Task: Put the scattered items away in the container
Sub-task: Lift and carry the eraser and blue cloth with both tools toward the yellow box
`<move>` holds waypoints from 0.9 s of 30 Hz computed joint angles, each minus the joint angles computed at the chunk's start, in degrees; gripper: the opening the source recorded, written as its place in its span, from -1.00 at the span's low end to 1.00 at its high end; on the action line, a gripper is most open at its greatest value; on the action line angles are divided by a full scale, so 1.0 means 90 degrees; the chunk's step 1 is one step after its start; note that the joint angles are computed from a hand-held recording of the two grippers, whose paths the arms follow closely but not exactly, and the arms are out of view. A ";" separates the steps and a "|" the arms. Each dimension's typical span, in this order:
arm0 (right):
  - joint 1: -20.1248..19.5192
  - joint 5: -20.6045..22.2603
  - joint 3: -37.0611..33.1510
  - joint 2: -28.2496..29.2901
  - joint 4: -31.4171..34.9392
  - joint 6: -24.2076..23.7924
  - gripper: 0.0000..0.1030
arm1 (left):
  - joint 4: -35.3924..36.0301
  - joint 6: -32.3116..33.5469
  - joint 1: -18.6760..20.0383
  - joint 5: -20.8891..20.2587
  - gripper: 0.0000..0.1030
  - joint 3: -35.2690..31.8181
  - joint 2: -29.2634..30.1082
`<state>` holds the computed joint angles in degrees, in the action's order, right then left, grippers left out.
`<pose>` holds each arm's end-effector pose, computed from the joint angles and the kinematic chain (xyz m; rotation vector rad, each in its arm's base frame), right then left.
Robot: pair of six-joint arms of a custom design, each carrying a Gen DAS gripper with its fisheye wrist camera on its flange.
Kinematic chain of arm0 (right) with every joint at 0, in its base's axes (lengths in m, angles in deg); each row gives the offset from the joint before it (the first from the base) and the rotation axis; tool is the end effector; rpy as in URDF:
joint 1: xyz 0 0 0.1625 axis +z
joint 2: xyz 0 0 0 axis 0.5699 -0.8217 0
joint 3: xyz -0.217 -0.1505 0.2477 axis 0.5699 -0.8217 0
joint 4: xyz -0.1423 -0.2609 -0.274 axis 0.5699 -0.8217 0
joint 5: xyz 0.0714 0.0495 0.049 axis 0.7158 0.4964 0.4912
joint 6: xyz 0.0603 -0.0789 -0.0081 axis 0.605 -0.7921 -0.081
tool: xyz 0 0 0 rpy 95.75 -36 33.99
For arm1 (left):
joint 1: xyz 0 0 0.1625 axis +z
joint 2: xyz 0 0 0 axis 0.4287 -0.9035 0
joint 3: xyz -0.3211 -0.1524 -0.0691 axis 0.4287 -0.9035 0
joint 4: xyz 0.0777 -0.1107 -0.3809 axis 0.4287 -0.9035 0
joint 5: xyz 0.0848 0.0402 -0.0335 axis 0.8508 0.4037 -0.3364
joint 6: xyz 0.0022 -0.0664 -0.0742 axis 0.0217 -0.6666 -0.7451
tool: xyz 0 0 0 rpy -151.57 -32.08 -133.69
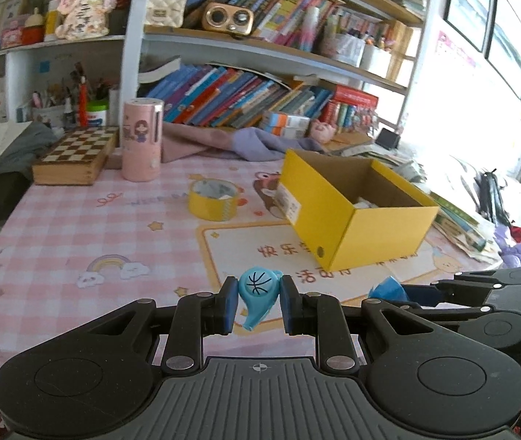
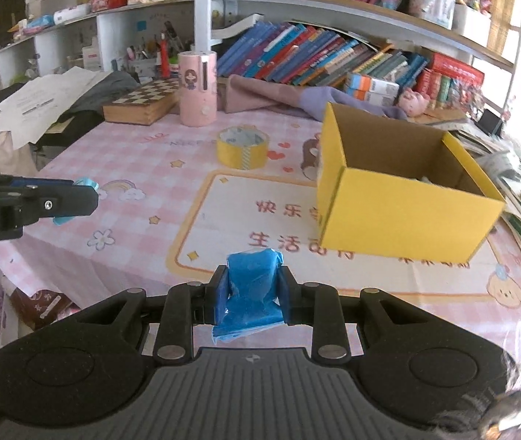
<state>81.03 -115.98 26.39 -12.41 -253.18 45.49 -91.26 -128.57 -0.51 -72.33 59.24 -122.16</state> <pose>0.3185 -0.4338 0.0997 1.2934 -2.3271 0.6523 -0.1708 -0.3294 0.2619 0.1590 2.1692 -1.3033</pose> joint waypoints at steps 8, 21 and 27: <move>-0.0188 -0.0429 0.0360 -0.0394 -0.0233 0.0308 -0.50 | -0.2646 0.1934 0.0323 -0.0601 -0.56 0.0003 0.1042; -0.0451 -0.0848 0.0561 -0.0754 -0.0528 0.0547 -0.50 | -0.4766 0.3757 0.0753 -0.1403 -0.56 -0.0448 0.2381; -0.0558 -0.0914 0.0527 -0.0788 -0.0568 0.0611 -0.50 | -0.5117 0.4181 0.0903 -0.1637 -0.56 -0.0675 0.2758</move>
